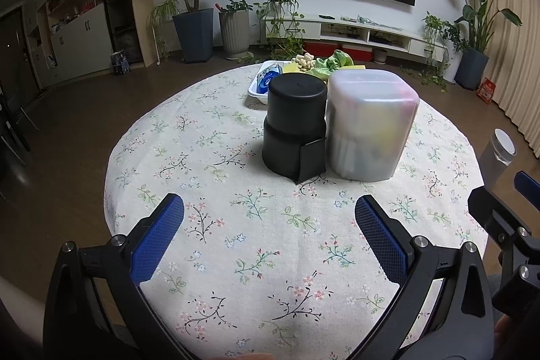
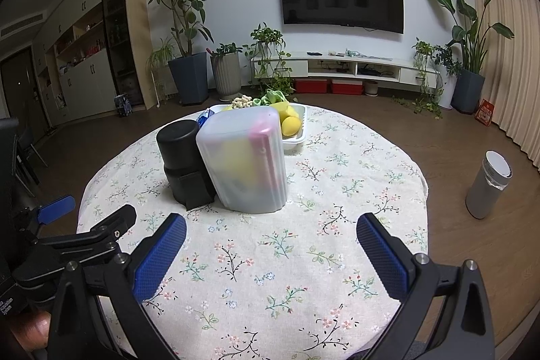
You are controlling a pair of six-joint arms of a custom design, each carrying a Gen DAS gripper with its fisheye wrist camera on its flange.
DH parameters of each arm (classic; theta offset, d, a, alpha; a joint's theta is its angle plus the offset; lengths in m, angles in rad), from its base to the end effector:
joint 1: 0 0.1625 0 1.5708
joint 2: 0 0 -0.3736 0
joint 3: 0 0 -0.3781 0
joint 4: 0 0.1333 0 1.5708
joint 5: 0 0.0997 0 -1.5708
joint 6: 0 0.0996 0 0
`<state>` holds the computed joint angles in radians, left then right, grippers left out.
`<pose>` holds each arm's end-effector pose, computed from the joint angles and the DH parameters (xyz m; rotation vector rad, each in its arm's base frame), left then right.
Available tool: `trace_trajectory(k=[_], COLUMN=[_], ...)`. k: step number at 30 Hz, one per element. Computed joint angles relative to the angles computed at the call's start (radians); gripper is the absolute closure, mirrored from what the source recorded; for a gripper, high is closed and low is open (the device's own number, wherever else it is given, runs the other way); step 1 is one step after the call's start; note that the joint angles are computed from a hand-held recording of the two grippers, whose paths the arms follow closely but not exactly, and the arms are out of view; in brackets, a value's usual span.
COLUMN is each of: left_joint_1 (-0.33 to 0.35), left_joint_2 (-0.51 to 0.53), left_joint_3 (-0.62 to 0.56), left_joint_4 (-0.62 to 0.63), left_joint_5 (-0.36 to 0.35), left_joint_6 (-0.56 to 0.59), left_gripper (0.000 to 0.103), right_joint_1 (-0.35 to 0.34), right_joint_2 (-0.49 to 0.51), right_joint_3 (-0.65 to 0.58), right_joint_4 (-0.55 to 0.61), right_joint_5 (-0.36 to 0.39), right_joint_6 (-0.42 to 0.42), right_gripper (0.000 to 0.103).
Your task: Organize soft objects
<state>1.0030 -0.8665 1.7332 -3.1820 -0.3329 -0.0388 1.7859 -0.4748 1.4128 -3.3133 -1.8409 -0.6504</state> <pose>-0.1213 -0.6130 0.2026 -0.0133 1.9672 -1.1095 0.2524 -0.6554 0.0337 0.9328 -2.3696 0.9815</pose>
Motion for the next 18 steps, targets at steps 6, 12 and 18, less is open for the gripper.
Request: trace_trajectory(k=[6,12,18], left_joint_1=[0.003,0.005,0.006], left_joint_2=[-0.008,-0.016,-0.018], left_joint_3=[0.006,0.009,0.011], left_joint_4=[0.024,0.039,0.037], left_joint_5=[-0.014,-0.019,-0.020], left_joint_6=[-0.025,-0.035,-0.033], left_gripper=[0.000,0.000,0.000], right_joint_1=[0.002,0.001,0.001], right_joint_2=[0.002,0.002,0.003], right_joint_3=[-0.006,-0.004,-0.005], right_joint_4=[0.005,0.004,0.004], right_joint_5=[-0.005,-0.003,-0.004], right_joint_6=[-0.001,0.000,-0.002], right_gripper=[0.000,0.000,0.000])
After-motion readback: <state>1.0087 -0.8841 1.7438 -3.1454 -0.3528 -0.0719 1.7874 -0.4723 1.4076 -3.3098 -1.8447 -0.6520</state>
